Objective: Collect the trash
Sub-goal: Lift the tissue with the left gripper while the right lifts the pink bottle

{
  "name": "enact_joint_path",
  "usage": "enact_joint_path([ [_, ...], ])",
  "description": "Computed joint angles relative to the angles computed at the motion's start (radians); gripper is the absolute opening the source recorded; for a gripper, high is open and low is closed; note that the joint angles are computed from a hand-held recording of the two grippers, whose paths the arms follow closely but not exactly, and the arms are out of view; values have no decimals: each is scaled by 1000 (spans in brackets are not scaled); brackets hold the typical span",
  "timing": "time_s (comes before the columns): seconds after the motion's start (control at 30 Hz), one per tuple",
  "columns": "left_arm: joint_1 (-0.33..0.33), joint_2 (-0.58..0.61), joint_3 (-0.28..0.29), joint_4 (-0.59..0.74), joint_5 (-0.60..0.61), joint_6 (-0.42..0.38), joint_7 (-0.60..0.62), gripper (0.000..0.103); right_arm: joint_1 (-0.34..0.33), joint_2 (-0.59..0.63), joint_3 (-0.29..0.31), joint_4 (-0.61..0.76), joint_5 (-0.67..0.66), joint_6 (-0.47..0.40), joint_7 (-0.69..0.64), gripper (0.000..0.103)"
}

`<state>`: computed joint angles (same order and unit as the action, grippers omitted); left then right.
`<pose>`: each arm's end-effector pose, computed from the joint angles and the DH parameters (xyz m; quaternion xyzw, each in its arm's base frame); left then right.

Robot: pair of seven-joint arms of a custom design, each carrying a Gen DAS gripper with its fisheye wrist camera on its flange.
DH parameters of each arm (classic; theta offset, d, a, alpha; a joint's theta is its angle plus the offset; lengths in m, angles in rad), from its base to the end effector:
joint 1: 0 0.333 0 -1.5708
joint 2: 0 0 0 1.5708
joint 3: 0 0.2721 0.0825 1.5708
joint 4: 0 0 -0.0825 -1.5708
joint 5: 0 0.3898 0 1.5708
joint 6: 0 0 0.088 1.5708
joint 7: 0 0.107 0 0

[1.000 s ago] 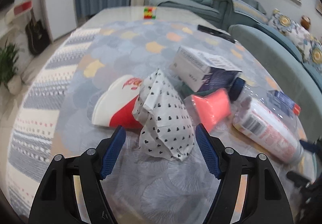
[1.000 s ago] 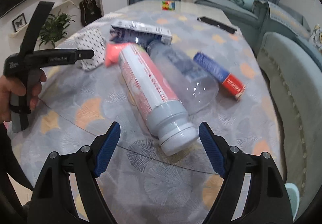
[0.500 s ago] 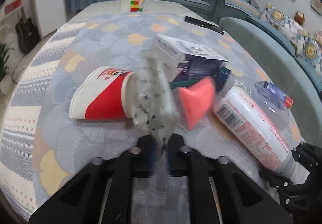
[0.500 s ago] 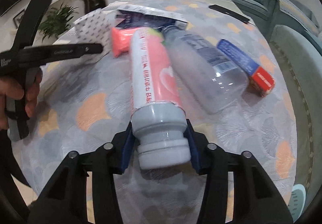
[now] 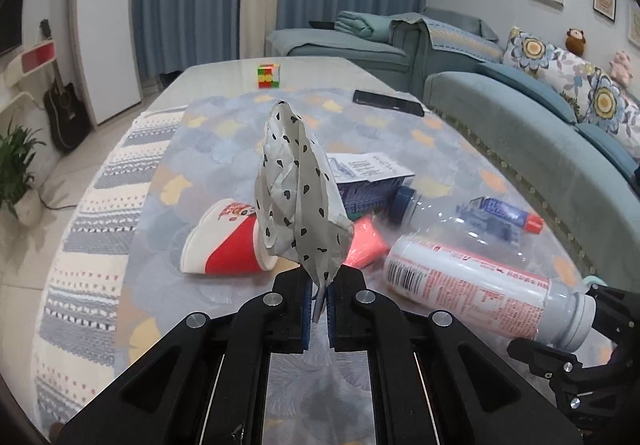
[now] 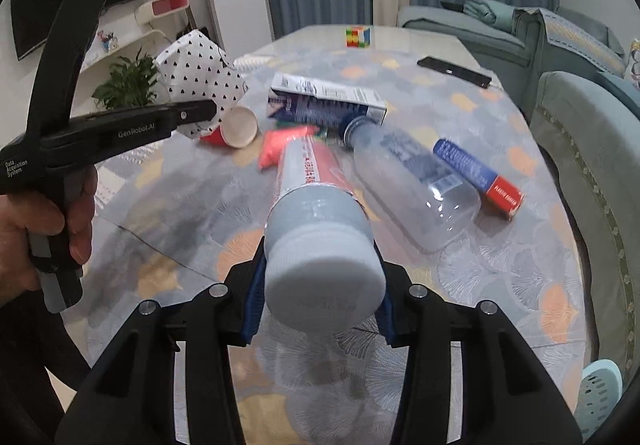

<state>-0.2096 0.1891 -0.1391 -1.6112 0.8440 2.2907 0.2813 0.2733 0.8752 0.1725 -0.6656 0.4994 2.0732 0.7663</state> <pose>0.6282 -0.2033 0.5315 -0.7892 0.4495 -0.2360 0.3454 0.7201 0.2936 0.5044 -0.8853 0.2463 -0.0490 0.3913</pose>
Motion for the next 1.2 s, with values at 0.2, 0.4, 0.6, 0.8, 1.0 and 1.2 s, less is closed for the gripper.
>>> enact_joint_path([
  [0.2,-19,4,-5,20,37,-18,4,4,-33,-44,30,-55,78,57,-30,41],
  [0.4,-39,25,-6,50,64,-28,26,4,-66,-133,44,-175,156,94,-75,40],
  [0.6,-48,22,-1,48,82,-27,24,4,-82,-190,46,-246,216,109,-122,40],
  [0.8,-49,21,-4,49,87,-21,26,4,-92,-218,43,-273,255,105,-135,39],
  [1.0,-51,25,-3,51,86,-17,38,4,-96,-240,38,-299,274,104,-154,38],
  [1.2,-54,31,-3,57,84,-20,41,4,-91,-251,30,-314,269,105,-156,36],
])
